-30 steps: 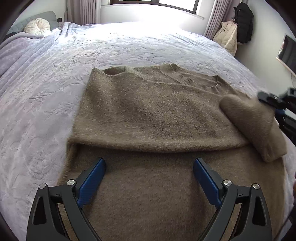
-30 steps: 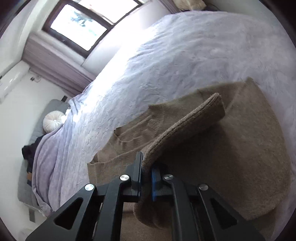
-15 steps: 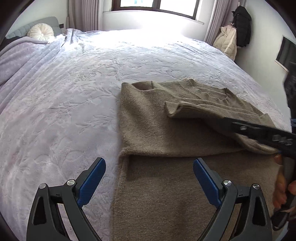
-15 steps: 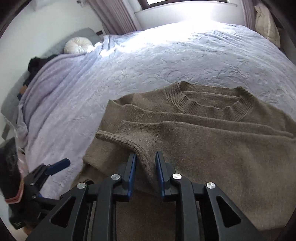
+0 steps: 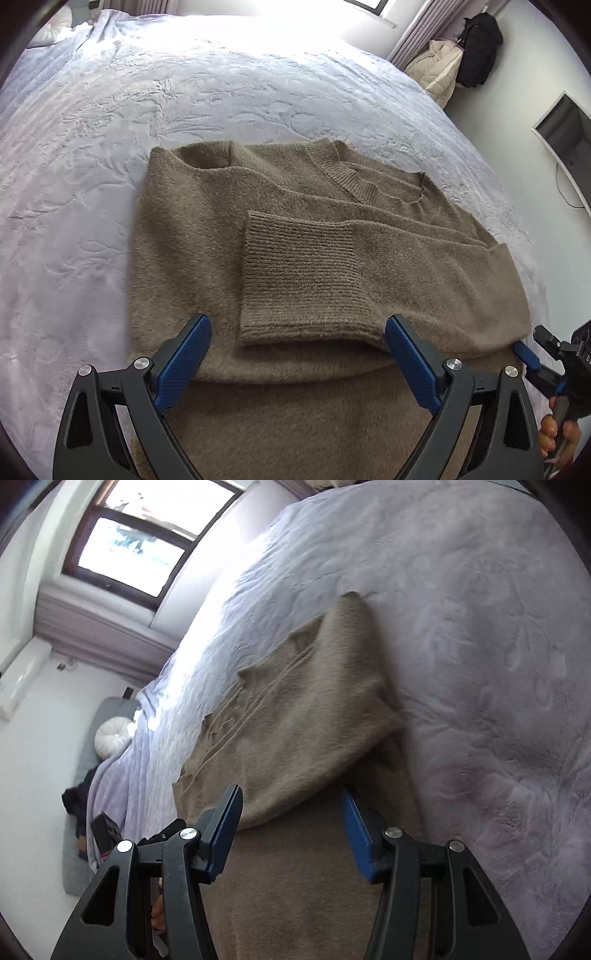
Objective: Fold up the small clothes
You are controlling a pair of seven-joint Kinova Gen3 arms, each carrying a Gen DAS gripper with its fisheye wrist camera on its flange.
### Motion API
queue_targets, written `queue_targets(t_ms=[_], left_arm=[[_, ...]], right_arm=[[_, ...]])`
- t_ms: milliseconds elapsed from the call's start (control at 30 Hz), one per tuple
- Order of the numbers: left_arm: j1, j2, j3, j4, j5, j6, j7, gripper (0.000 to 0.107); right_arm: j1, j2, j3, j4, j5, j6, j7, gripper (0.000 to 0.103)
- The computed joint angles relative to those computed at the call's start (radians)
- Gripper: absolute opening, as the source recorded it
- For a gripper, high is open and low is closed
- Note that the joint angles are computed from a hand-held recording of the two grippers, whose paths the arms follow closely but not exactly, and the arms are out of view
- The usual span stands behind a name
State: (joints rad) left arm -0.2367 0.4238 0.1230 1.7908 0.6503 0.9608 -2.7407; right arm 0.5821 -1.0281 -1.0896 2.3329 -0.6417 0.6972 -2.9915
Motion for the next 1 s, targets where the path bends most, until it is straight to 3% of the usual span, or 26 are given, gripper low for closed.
queue_targets(t_ms=[67,100,133,233,333,400,467,567,633,667,767,800,867,900,1000], left_arm=[[0.029,-0.009,-0.009,0.015,-0.008,-0.045,0.025,0.095],[0.047,-0.018,-0.015,0.025,-0.020,-0.075,0.044,0.088],[0.061,-0.024,-0.016,0.032,-0.033,-0.102,0.059,0.082],[0.077,-0.038,-0.006,0.054,-0.052,-0.174,0.062,0.073],[0.083,-0.041,-0.001,0.071,-0.071,-0.236,0.074,0.073],[0.068,-0.044,0.009,0.076,-0.071,-0.248,0.069,0.073],[0.043,-0.069,0.022,0.104,-0.048,-0.284,0.026,0.073],[-0.020,-0.085,0.044,0.111,0.026,-0.268,-0.072,0.074],[-0.039,-0.080,0.035,0.087,0.063,-0.215,-0.080,0.083],[-0.054,-0.079,0.053,0.080,0.062,-0.206,-0.064,0.083],[-0.018,-0.088,0.082,0.090,0.007,-0.262,-0.018,0.083],[0.027,-0.096,0.060,0.108,-0.001,-0.302,-0.016,0.083],[0.113,-0.103,0.016,0.135,-0.043,-0.384,0.006,0.083],[0.135,-0.099,0.005,0.149,-0.061,-0.424,0.007,0.083],[0.089,-0.070,0.030,0.161,-0.016,-0.449,-0.050,0.088]], right_arm=[[-0.005,-0.011,-0.009,0.050,-0.031,-0.053,-0.021,0.050],[0.004,-0.018,-0.018,0.077,-0.059,-0.091,-0.023,0.019],[0.012,-0.010,-0.029,0.098,-0.089,-0.127,-0.016,0.007],[0.048,0.029,-0.054,0.087,-0.093,-0.176,0.031,0.007],[0.113,0.136,-0.090,0.017,0.020,-0.087,0.093,0.008],[0.083,0.171,-0.076,0.013,0.062,-0.031,0.059,0.009],[0.002,0.141,-0.023,0.011,0.089,0.010,-0.003,0.016],[-0.064,0.039,0.035,-0.058,0.206,0.132,0.013,0.031],[-0.056,-0.006,0.075,-0.062,0.236,0.166,0.068,0.070],[-0.052,-0.018,0.104,-0.044,0.227,0.158,0.092,0.072],[-0.030,0.046,0.163,0.047,0.120,0.053,0.192,0.069],[-0.028,0.077,0.163,0.076,0.079,0.013,0.226,0.062],[0.001,0.166,0.128,0.128,0.013,-0.068,0.257,0.036],[0.001,0.190,0.111,0.144,0.004,-0.103,0.248,0.019],[0.001,0.224,0.056,0.132,0.074,-0.115,0.198,0.018]])
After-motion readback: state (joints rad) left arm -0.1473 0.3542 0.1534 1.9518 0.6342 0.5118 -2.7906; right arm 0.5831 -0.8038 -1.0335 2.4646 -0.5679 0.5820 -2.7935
